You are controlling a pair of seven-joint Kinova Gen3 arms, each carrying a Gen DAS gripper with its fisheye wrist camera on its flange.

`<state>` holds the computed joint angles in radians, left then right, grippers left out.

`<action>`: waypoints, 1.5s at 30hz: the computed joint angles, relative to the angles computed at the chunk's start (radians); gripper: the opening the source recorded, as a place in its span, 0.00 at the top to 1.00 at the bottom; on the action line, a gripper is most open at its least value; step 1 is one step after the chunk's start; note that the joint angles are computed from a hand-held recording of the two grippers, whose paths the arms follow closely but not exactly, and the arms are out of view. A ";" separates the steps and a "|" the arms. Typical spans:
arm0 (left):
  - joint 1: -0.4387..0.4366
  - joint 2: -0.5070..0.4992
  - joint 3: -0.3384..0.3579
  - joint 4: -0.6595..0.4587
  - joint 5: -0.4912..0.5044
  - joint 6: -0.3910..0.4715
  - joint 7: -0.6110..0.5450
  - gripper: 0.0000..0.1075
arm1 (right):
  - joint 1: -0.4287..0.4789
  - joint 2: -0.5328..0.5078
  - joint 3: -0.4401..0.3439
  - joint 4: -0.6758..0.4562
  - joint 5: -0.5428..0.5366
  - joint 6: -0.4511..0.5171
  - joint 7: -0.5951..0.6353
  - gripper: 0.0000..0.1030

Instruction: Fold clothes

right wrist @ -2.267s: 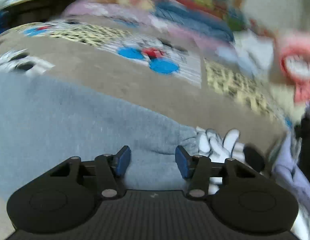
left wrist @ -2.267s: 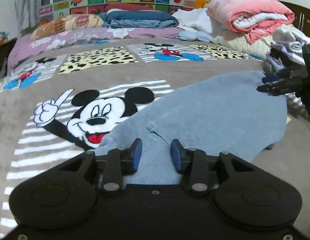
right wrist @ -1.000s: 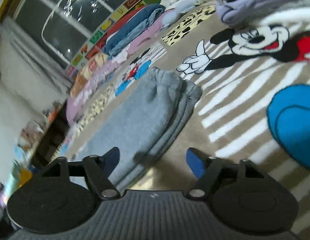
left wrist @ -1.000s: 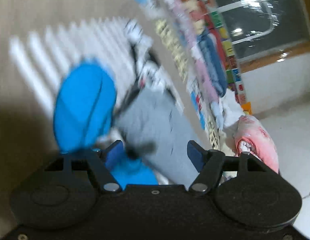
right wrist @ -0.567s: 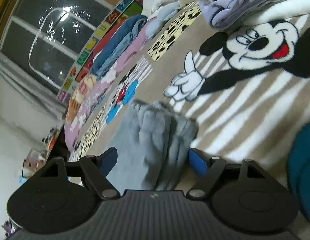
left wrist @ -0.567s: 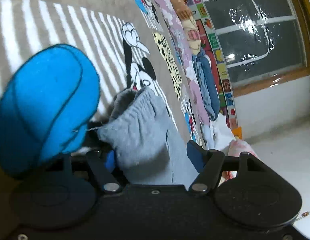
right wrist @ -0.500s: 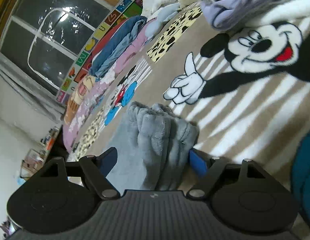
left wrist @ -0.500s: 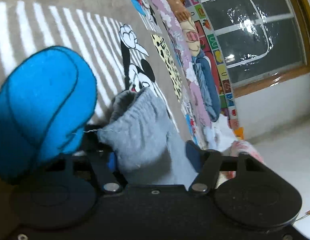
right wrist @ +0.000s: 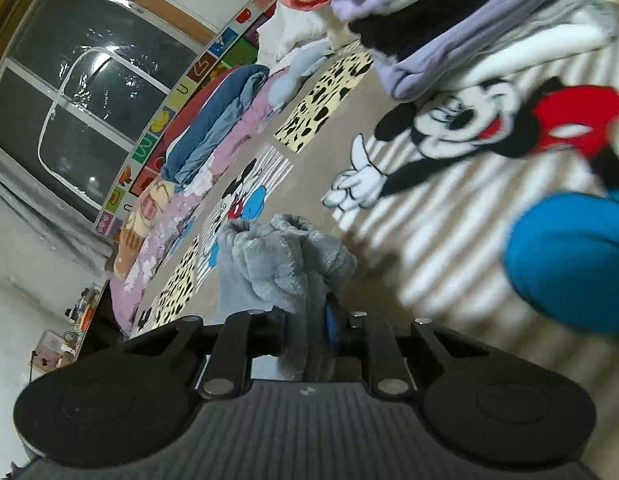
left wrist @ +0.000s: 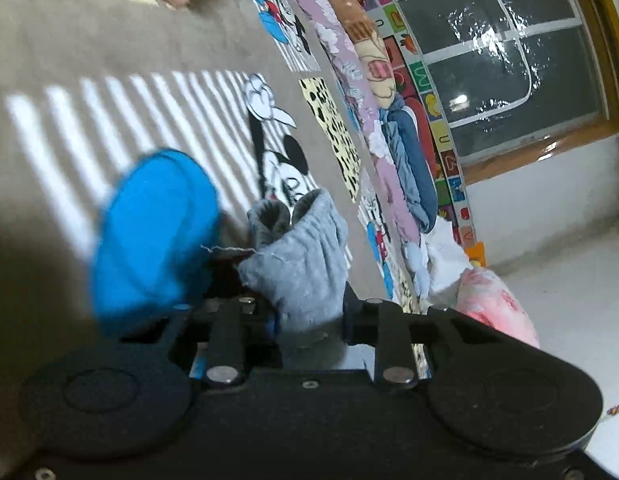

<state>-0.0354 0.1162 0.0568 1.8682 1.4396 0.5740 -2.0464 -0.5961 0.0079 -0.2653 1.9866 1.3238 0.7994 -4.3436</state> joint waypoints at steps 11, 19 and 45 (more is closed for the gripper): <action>-0.131 -0.090 -0.107 0.127 -0.131 0.281 -0.130 0.46 | -0.299 -0.006 -0.237 0.089 -0.169 0.372 -0.333 0.62; -0.144 -0.129 -0.125 0.253 0.042 0.275 -0.343 0.39 | -0.388 -0.004 -0.221 0.098 -0.152 0.488 -0.056 0.35; 0.036 -0.214 -0.012 0.240 0.063 -0.189 -0.234 0.71 | -0.205 -0.130 -0.191 0.340 0.114 0.170 -0.175 0.41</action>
<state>0.0006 -0.0979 0.0446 2.1081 1.5022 0.3854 -2.2802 -0.8013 -0.1223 -0.4567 2.3269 1.4373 0.9693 -4.5185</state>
